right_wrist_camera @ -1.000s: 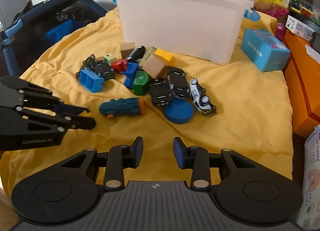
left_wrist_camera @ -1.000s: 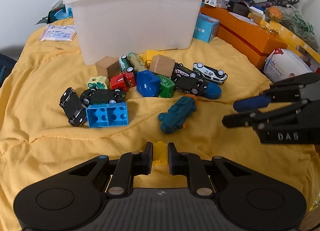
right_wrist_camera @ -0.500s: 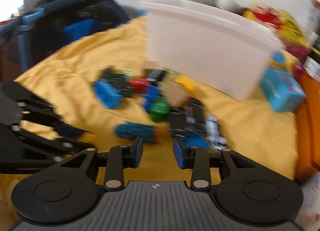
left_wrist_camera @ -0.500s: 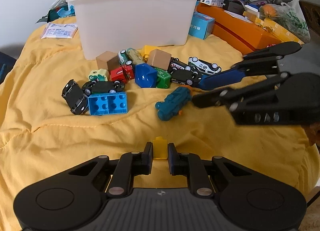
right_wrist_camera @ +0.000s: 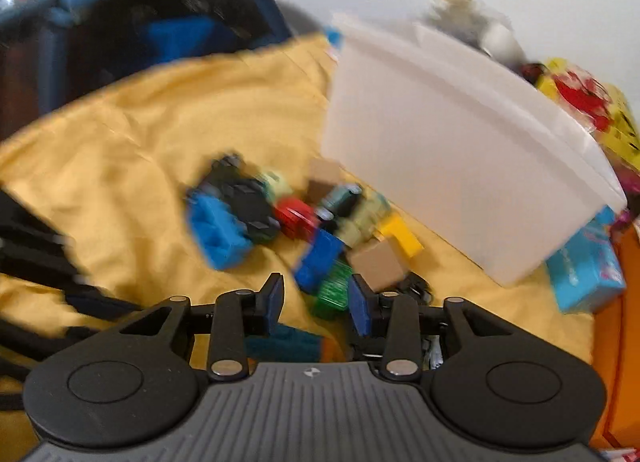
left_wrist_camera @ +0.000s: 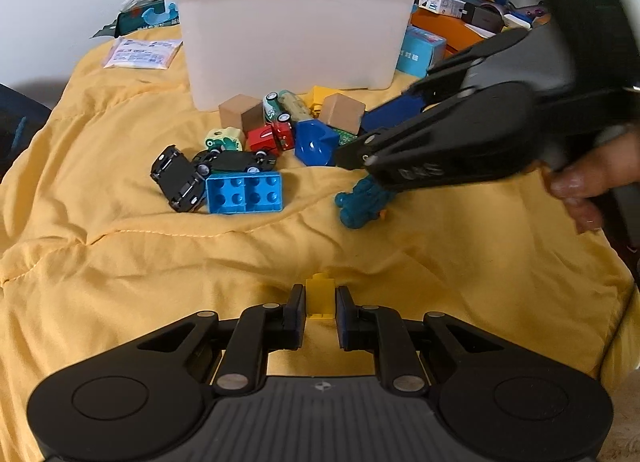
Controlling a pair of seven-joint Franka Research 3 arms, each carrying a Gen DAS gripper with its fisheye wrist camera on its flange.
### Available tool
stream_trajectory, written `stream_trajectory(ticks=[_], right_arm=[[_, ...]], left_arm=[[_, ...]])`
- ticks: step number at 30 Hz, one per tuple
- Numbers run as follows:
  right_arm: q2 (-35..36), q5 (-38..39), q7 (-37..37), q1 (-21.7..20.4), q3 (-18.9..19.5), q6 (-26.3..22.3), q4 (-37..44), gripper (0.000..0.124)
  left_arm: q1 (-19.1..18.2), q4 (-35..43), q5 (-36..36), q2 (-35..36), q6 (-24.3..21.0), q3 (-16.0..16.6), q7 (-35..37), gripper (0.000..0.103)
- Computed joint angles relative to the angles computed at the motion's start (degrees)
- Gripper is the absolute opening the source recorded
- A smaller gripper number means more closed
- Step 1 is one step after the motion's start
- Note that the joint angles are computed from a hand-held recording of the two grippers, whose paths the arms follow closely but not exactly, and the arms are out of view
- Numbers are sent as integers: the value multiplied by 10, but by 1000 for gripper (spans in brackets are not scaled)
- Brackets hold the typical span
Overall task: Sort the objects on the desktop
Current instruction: 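Grasp the green printed brick with the right gripper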
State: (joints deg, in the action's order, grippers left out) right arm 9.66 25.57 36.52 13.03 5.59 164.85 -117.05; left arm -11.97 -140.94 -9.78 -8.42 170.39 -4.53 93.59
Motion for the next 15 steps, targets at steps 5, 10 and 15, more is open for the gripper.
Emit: stream_trajectory(ticks=[5,10,15], right_arm=[[23,85,16,-28,13,-68,41,36],[-3,108,-42,-26,14,-66,22,28],[-77,87,-115,-13,-4,-17,-56,21]], left_arm=[[-5,-8,-10,-8,0,7,11,20],[-3,-6,-9,-6,3,6,12,21],[-9,9,-24,8,3,6,25,21]])
